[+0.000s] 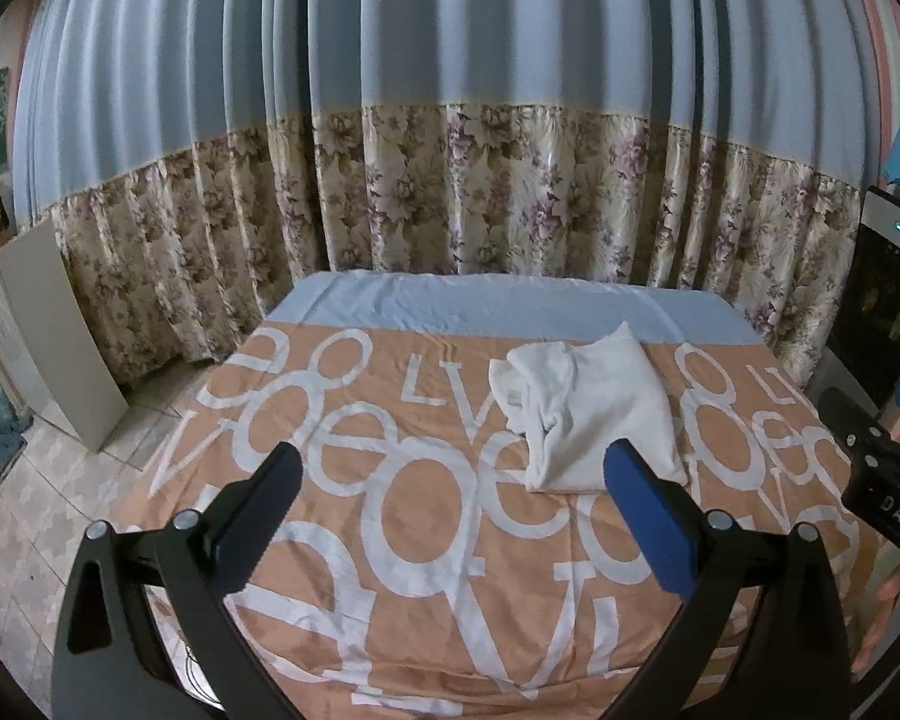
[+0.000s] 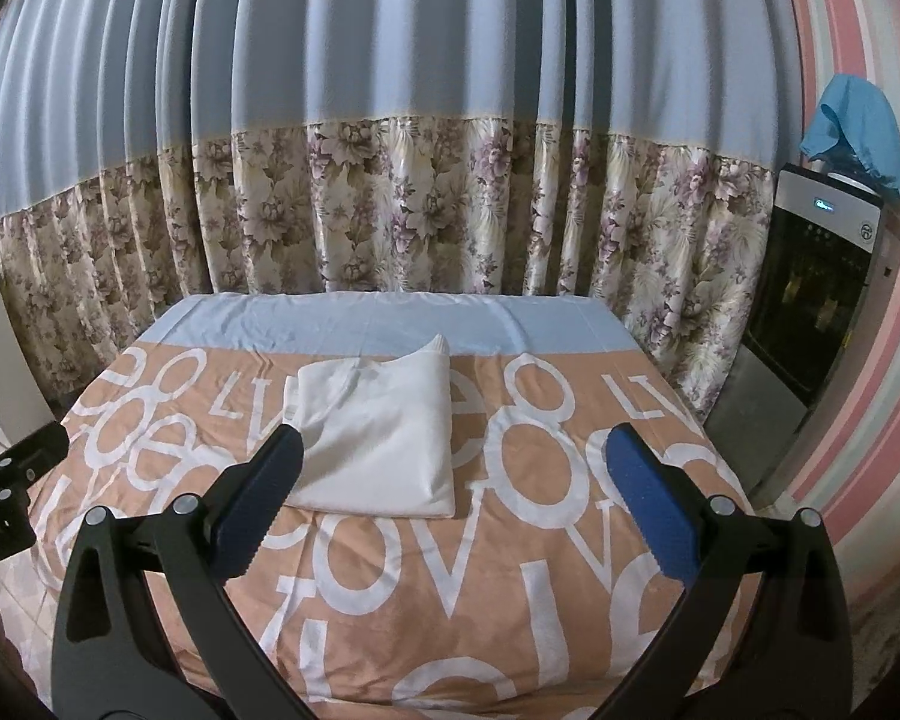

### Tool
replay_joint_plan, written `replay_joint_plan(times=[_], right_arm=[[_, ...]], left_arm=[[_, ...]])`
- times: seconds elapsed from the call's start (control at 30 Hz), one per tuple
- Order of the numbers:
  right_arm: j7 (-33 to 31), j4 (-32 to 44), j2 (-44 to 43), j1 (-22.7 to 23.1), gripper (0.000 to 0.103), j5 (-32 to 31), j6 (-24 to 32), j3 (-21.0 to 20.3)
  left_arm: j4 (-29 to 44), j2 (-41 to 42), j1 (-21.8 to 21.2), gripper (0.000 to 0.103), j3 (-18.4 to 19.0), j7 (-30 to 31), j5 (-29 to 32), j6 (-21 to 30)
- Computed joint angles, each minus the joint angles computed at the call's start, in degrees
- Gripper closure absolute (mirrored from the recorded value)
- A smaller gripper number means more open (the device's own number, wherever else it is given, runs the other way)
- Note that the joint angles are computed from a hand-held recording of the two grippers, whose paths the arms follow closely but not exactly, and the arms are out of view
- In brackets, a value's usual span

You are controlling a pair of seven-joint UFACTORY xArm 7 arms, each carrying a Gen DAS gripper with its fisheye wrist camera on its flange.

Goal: Fold small clothes

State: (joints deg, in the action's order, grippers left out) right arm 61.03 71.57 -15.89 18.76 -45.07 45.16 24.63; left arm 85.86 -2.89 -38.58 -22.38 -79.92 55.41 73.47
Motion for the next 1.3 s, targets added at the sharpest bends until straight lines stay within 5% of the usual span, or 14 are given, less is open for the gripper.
replay_joint_plan(times=[1.3], right_arm=[[-2.23, 1.21, 2.29, 1.33, 0.003, 1.13, -0.76, -1.97]], left_arm=[[-0.75, -0.25, 0.22, 0.002, 0.48, 1.78, -1.01, -0.79]])
